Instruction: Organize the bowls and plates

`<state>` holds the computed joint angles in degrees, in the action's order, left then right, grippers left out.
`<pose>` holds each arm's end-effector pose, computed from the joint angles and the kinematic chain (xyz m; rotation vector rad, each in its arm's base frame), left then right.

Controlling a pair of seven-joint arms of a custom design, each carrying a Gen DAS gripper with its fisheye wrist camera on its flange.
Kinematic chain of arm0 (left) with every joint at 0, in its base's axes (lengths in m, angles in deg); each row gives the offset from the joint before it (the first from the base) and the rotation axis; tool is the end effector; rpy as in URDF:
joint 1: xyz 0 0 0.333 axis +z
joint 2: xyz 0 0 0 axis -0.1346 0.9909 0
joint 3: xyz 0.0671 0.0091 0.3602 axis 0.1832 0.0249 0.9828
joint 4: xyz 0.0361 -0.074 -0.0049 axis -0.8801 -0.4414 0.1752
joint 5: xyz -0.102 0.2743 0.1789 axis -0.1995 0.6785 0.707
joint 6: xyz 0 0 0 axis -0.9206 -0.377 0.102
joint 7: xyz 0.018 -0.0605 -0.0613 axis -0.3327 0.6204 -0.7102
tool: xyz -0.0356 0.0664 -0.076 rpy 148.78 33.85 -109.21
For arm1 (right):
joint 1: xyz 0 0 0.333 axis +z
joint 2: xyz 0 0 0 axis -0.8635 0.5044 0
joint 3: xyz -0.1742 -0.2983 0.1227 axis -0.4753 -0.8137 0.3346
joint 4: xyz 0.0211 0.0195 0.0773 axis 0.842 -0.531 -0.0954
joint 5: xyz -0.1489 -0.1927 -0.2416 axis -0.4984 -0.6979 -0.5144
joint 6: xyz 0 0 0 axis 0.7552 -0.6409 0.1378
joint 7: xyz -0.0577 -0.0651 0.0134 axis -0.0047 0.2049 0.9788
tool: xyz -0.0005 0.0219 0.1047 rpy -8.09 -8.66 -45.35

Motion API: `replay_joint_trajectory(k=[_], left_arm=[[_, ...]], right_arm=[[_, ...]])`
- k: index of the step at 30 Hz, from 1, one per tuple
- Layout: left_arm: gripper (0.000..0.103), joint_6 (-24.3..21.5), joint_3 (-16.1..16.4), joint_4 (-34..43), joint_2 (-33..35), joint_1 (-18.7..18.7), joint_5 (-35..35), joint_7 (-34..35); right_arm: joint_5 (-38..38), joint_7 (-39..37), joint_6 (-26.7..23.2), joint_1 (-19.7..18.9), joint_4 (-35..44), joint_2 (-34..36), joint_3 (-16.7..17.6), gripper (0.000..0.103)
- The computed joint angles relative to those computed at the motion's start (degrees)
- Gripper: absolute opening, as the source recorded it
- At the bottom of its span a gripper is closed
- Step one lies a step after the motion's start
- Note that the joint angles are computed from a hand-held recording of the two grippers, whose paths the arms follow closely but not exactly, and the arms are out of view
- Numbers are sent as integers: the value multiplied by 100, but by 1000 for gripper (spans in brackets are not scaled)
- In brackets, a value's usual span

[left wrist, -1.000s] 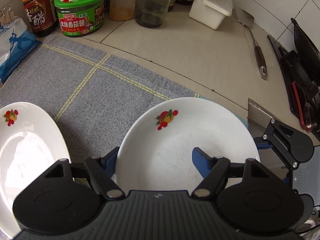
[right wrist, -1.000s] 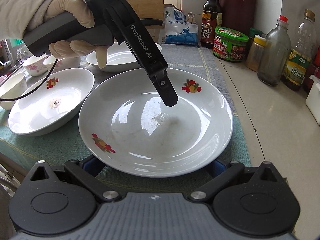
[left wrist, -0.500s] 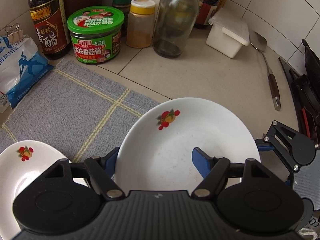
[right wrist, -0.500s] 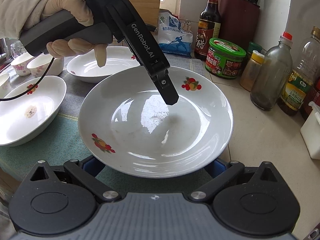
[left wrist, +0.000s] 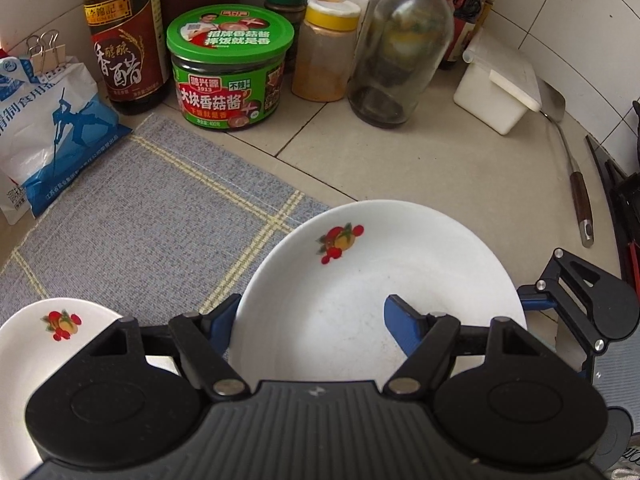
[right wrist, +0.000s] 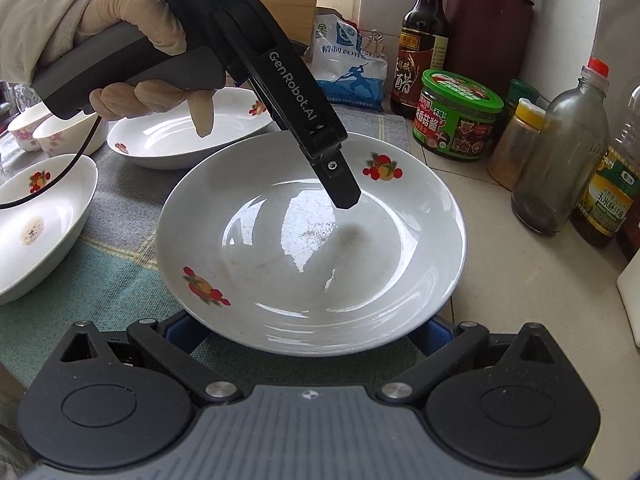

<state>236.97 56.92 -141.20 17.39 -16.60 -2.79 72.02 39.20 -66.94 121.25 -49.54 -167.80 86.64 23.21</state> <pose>0.6533 -0.2406 0.4633 -1.5709 2.4704 -0.7474 0.5600 0.2089 0.4441 -2.2344 0.9180 -0.4141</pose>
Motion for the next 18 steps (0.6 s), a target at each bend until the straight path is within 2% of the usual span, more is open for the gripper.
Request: replay_joint_trajectory(k=[6, 11, 18], left_arm=[[75, 16, 12, 25, 28, -1, 4, -66], [78, 200, 13, -202, -169, 14, -2, -92], [83, 856, -11, -1014, -889, 75, -53, -19]], right_arm=[[-232, 306, -10, 80, 16, 11, -100, 103], [-529, 589, 262, 146, -136, -52, -109, 103], [-987, 1162, 329, 105, -499, -403, -115, 103]])
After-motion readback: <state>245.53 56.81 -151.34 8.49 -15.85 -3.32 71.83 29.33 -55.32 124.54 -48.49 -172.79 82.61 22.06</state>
